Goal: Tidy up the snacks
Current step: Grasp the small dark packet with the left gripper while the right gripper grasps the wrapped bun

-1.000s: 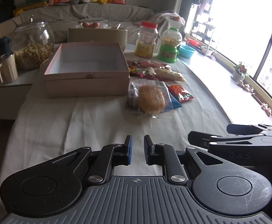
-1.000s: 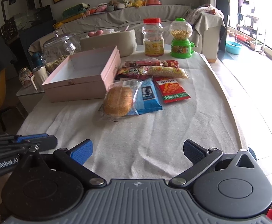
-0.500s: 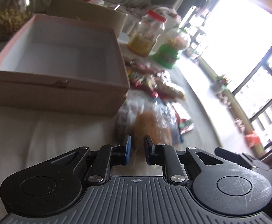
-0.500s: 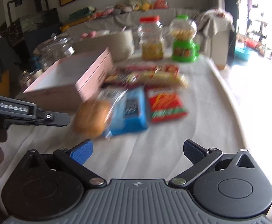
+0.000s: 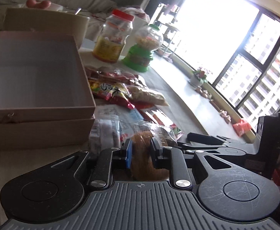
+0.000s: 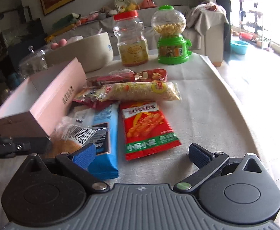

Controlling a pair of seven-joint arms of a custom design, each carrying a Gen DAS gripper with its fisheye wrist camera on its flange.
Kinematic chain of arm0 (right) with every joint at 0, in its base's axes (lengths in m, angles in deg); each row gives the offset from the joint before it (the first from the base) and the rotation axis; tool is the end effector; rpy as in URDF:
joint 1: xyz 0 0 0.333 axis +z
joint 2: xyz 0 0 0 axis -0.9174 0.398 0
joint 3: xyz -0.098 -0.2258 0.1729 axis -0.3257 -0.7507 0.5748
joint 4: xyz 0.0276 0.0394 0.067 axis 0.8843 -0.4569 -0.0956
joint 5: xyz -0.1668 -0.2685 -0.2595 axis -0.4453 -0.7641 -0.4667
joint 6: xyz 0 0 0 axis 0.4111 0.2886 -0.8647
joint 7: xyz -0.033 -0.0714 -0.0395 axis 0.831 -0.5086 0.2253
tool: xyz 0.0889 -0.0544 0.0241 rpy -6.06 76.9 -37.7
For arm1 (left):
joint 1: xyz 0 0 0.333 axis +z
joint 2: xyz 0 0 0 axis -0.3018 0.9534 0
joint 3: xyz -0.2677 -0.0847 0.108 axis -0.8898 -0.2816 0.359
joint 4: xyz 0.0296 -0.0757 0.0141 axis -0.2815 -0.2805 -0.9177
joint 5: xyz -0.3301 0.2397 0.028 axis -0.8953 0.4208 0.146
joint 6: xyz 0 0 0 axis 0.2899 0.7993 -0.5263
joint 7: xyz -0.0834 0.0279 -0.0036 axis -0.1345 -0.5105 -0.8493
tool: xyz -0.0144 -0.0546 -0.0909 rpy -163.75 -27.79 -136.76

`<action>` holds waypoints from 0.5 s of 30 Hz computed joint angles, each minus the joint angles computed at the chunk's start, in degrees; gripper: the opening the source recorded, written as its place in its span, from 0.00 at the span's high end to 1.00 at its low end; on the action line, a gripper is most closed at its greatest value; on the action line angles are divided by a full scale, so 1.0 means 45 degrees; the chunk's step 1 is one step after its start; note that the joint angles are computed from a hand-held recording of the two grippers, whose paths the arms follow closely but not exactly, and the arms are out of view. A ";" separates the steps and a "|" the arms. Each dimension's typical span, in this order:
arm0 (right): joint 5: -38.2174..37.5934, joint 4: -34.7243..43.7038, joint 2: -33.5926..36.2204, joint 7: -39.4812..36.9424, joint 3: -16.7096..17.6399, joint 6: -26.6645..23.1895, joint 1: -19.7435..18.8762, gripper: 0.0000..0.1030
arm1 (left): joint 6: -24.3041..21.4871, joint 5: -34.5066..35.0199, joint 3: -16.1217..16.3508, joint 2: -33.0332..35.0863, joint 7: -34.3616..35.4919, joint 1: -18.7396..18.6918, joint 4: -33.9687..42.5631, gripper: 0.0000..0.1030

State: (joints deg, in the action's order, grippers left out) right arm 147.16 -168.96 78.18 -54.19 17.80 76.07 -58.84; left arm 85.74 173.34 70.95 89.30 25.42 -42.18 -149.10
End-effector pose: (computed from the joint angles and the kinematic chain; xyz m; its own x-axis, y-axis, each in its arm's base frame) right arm 0.6482 0.1612 0.3177 0.5948 -0.7836 -0.1794 -0.5919 -0.2759 -0.7573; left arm 0.5227 -0.3971 0.3418 0.0527 -0.9140 0.4023 -0.5973 -0.3517 -0.7208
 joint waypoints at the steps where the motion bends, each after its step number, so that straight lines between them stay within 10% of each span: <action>1: 0.0059 -0.0043 -0.0037 -0.0068 -0.0002 0.0120 0.0001 0.00 | 0.0005 -0.0341 -0.0036 0.0114 0.0830 0.0015 0.0159 0.77; 6: 0.0798 0.0069 -0.0027 -0.0373 0.0018 0.0531 -0.0253 0.00 | -0.0491 -0.2299 -0.0089 0.0123 0.3715 -0.0202 0.0207 0.66; 11: 0.2299 0.0224 -0.0323 -0.1083 -0.0098 -0.2123 -0.1148 0.00 | 0.2585 -0.2004 0.0296 0.0816 0.2069 0.0114 0.0657 0.67; 15: 0.1886 -0.0070 -0.0678 -0.0637 -0.0477 -0.3854 -0.1191 0.00 | 0.1853 -0.1739 0.0830 0.0284 0.1680 -0.0425 0.0232 0.67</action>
State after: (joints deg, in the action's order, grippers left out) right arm 155.64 -169.27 75.13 -57.06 15.66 58.73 -64.20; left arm 94.07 165.51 74.68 90.58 32.98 -44.09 -148.05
